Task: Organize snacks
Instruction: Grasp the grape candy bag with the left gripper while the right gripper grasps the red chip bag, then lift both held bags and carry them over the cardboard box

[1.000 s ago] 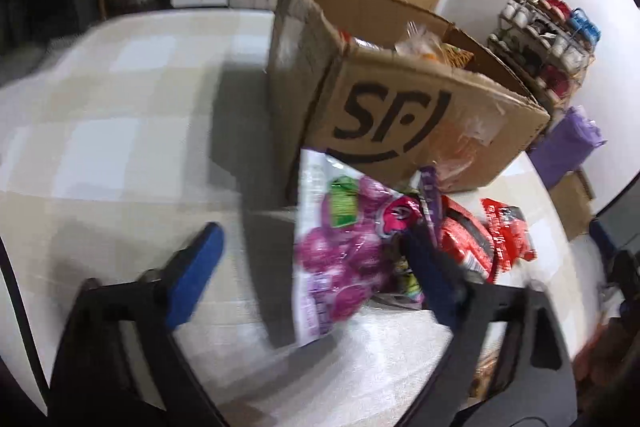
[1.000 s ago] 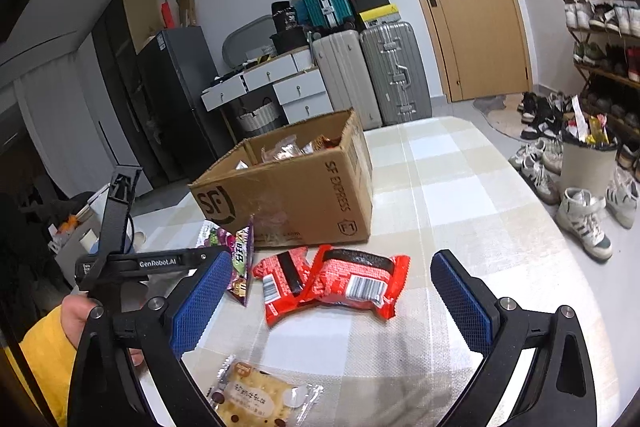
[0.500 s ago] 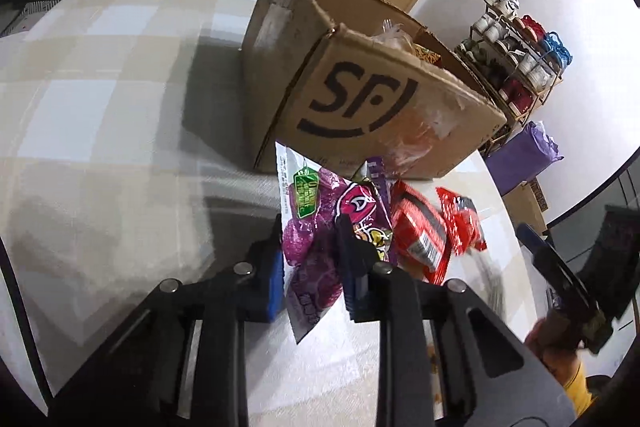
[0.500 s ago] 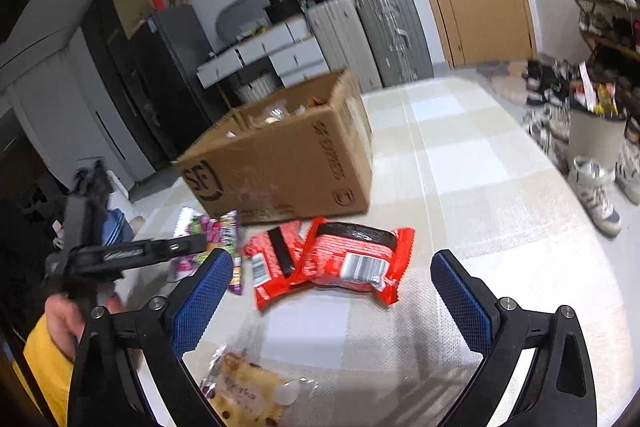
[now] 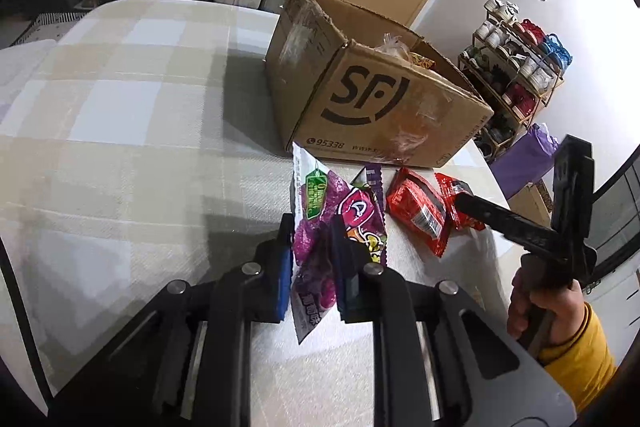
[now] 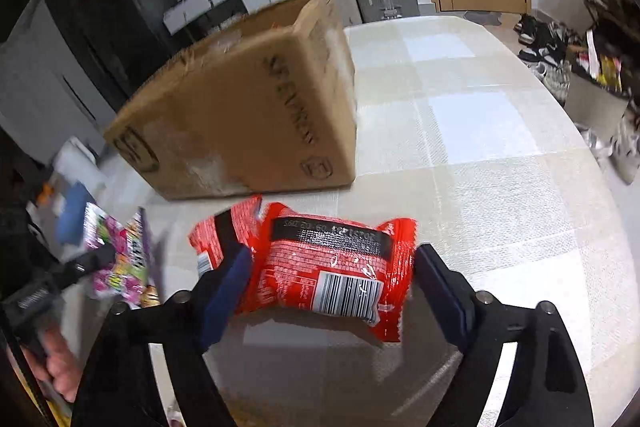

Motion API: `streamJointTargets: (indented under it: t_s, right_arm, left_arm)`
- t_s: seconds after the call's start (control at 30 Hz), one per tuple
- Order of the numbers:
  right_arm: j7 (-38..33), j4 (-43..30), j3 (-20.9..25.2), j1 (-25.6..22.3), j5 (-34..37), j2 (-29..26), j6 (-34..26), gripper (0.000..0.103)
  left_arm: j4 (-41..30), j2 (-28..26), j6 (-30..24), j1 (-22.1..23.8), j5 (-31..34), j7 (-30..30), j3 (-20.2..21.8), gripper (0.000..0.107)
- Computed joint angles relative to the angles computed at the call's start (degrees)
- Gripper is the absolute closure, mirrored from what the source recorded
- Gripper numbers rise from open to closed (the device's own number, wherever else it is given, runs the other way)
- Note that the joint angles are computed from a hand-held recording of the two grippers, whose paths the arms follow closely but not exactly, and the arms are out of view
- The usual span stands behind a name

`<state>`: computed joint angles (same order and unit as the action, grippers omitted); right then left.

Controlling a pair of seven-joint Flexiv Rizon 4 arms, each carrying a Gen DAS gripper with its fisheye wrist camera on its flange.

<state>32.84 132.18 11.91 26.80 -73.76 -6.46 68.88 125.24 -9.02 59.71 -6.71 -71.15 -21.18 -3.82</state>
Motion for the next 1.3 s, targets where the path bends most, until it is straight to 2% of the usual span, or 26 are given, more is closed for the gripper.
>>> streamJointTargets:
  t_s: [0.2,0.23,0.33,0.47,0.63,0.8,1.0,1.13,1.23,1.3]
  right_arm:
    - [-8.5,-1.7,2.5,3.7,9.3,-0.3,-10.3,0.043]
    - [-8.3,-1.4,2.3,3.7,9.0,0.0,-9.9,0.049]
    - [-6.2,-0.3,1.5,3.0,7.2,0.7,-7.2,0.053]
    - [-0.4,1.1,0.4,1.1,1.1,1.8,-2.3,0.054]
    - [4.4,1.9,1.8,0.7,-4.2,4.6,-3.2,0.054]
    - [5.8,1.8,3.8,1.5,-5.6,6.6,-5.1,0.054]
    - [9.1,1.9,4.5,1.8,-8.6,7.9,-5.2,0.054]
    - [11.6,1.6,4.4,1.7,-11.8,8.0,-3.9,0.054]
    - [13.7,1.4,4.1,1.5,-14.2,8.0,-2.8,0.054]
    - [15.3,1.4,3.9,1.2,-15.7,8.0,-2.1,0.054]
  left_arm:
    - [2.1,2.3,-1.6,0.2,-0.5,0.9,1.0,0.093]
    - [2.4,2.4,-1.7,0.2,-0.9,1.5,1.1,0.093]
    - [3.3,3.5,-2.2,0.1,-1.2,2.3,1.6,0.093]
    - [3.9,4.4,-3.1,0.2,-1.4,2.6,2.1,0.093]
    - [5.0,6.5,-3.9,0.0,-1.6,3.5,2.8,0.097]
    - [6.2,8.0,-4.0,-0.3,-0.5,3.4,3.4,0.097]
    - [6.7,7.9,-4.2,-0.3,0.7,1.8,3.5,0.097]
    - [6.1,6.8,-5.5,0.2,4.0,-1.2,3.6,0.096]
    - [5.3,5.6,-7.2,1.0,6.7,-4.2,3.6,0.09]
    - [4.9,4.9,-8.6,1.6,7.0,-5.2,3.6,0.089]
